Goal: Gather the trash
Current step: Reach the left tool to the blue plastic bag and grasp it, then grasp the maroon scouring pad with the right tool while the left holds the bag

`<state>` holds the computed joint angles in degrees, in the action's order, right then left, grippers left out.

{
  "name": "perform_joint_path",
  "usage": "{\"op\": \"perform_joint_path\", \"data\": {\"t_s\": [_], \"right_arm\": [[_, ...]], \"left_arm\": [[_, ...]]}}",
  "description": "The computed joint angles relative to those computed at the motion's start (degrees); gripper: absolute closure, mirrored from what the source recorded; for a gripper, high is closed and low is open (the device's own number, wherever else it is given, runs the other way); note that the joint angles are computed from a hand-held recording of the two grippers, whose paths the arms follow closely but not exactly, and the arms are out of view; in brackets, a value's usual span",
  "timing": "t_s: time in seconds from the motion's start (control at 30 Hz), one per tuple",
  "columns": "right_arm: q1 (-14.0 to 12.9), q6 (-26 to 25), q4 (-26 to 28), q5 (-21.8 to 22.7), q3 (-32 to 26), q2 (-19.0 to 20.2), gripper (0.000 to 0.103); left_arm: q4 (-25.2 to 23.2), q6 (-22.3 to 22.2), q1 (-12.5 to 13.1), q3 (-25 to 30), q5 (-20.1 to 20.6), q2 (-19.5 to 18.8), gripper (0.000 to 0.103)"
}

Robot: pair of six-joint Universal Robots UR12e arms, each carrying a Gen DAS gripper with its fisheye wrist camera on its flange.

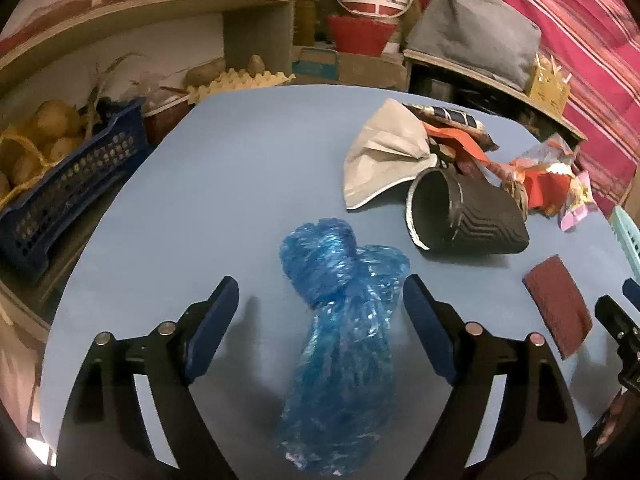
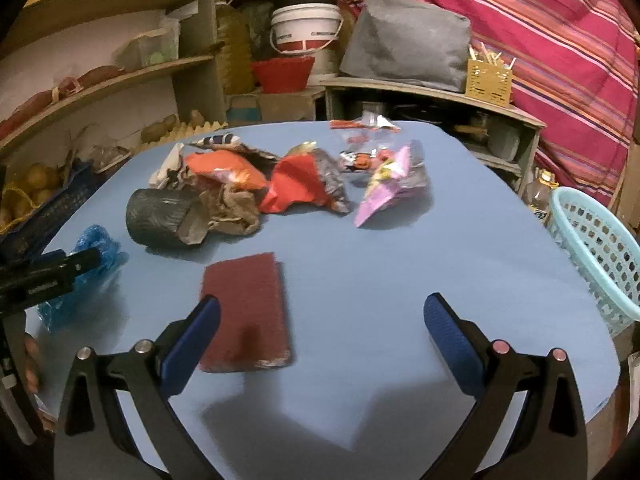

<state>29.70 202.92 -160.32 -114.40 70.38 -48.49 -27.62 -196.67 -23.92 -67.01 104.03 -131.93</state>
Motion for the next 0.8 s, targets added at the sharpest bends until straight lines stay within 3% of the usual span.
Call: {"op": "perform_joint_path", "data": {"t_s": [0.13, 0.2, 0.33, 0.47, 0.8], "right_arm": [[0.55, -1.08, 2.45, -0.55, -1.8, 0.98, 0.004], [0.7, -0.93, 3.93, -0.8, -2.45, 1.28, 0.004], [0.88, 0.83, 6.17, -0.97, -3.51, 1.59, 0.004], [1.28, -0.33, 7.38, -1.61, -4.88, 2.15, 0.004], [1.98, -1.42, 12.74, -1.95, -9.33, 4.39, 0.004]], "left_arm": [[-1.85, 1.58, -0.17, 1.41, -0.15, -0.74, 0.033], [-3.65, 2.18, -0.05, 2.45, -1.2, -1.22, 0.051], [-4.87, 3.72, 0.0, 3.75, -1.15, -1.88, 0.058], [-3.66, 3.92, 0.37, 3.27, -1.36, -1.64, 0.073], [0.6, 2.9, 0.69, -1.33, -1.7, 1.09, 0.076]]}}
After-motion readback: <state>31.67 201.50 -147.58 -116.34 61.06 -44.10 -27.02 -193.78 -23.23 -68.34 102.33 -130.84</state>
